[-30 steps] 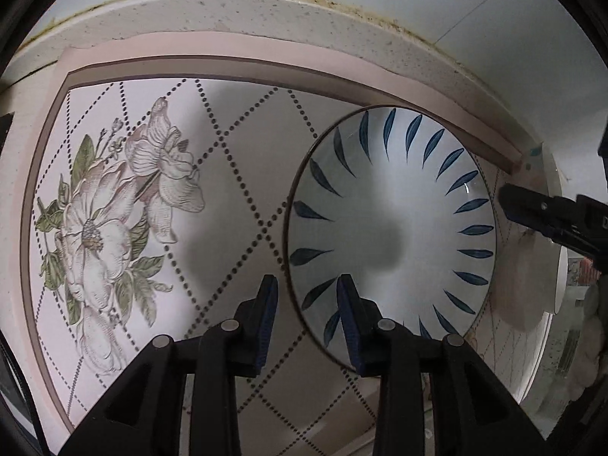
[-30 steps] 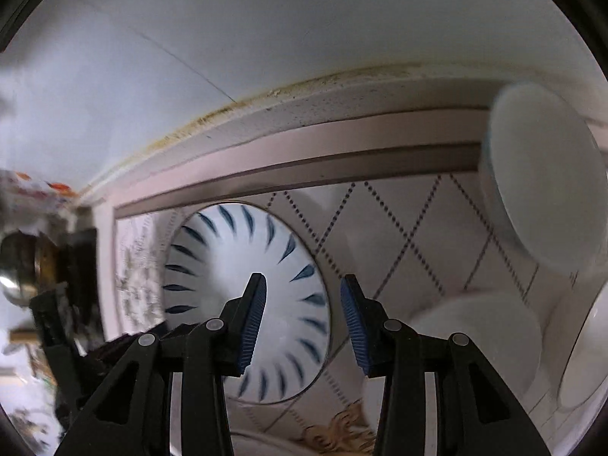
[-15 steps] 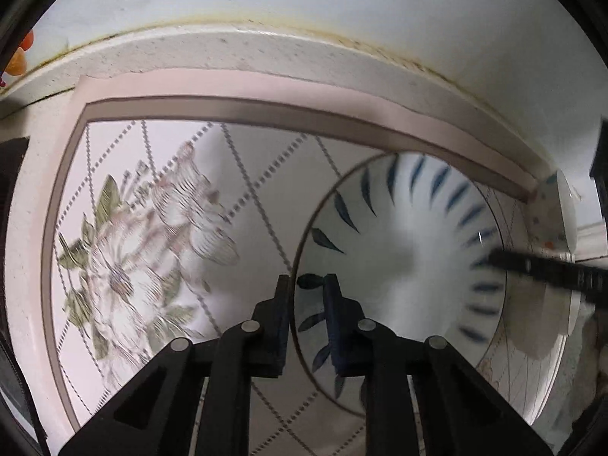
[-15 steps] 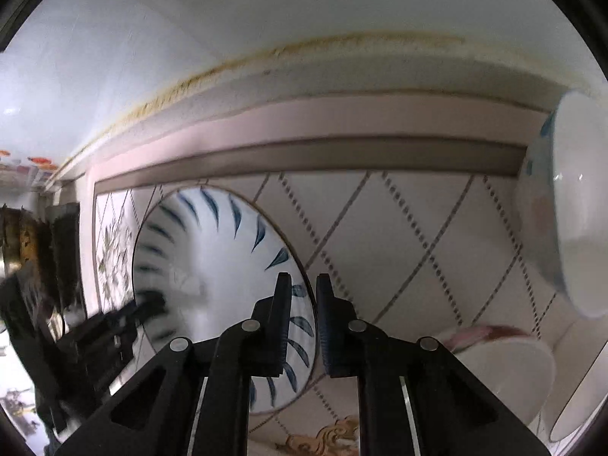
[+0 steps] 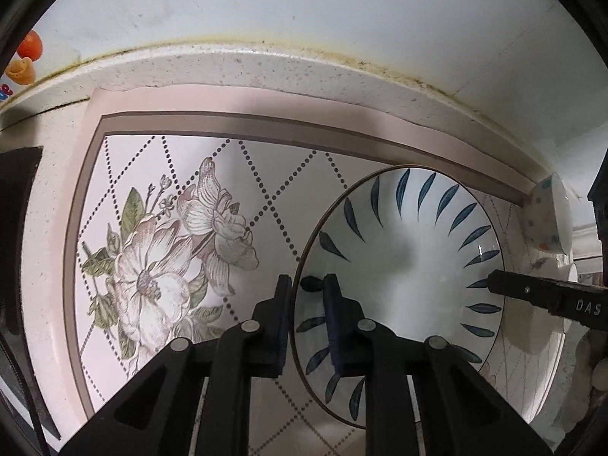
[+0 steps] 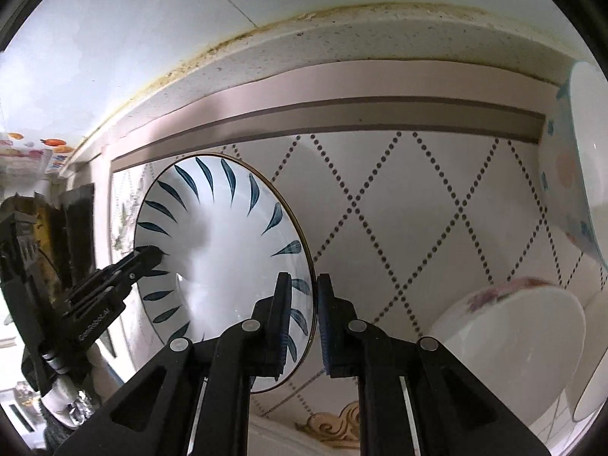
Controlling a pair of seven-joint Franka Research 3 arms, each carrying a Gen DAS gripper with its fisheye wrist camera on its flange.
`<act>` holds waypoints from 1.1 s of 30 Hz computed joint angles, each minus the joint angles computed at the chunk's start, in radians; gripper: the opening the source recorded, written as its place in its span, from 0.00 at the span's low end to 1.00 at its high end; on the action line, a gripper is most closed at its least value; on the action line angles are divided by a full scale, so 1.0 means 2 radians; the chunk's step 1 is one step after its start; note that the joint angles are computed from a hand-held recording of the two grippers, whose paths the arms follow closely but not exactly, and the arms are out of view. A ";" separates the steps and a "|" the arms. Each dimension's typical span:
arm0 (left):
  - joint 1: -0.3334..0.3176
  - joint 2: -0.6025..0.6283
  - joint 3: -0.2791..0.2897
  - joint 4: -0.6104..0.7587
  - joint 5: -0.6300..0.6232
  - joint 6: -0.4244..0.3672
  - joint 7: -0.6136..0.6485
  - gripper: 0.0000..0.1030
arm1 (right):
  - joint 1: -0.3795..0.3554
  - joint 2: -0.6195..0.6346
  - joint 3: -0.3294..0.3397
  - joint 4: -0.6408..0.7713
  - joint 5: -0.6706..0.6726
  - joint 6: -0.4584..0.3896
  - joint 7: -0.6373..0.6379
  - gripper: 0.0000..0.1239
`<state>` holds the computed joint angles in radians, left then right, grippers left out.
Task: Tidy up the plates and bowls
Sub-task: 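Carry the blue-striped plate with both grippers and lower it onto the plate stack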
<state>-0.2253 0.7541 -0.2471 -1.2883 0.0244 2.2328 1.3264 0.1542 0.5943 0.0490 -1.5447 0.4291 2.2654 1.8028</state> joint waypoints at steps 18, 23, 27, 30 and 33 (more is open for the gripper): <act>0.018 -0.257 -0.023 -0.305 -0.061 0.083 0.048 0.14 | 0.022 -0.196 0.010 -0.223 0.040 0.032 -0.051 0.12; 0.002 -0.305 -0.022 -0.368 -0.082 0.094 0.043 0.14 | 0.035 -0.254 0.011 -0.304 0.065 0.034 -0.065 0.12; -0.012 -0.319 -0.020 -0.403 -0.086 0.102 0.037 0.14 | 0.046 -0.287 0.013 -0.359 0.091 0.044 -0.074 0.12; -0.020 -0.327 -0.019 -0.422 -0.087 0.105 0.029 0.14 | 0.056 -0.305 0.014 -0.394 0.106 0.053 -0.078 0.12; -0.026 -0.331 -0.019 -0.435 -0.091 0.109 0.024 0.14 | 0.061 -0.307 0.014 -0.411 0.117 0.058 -0.086 0.12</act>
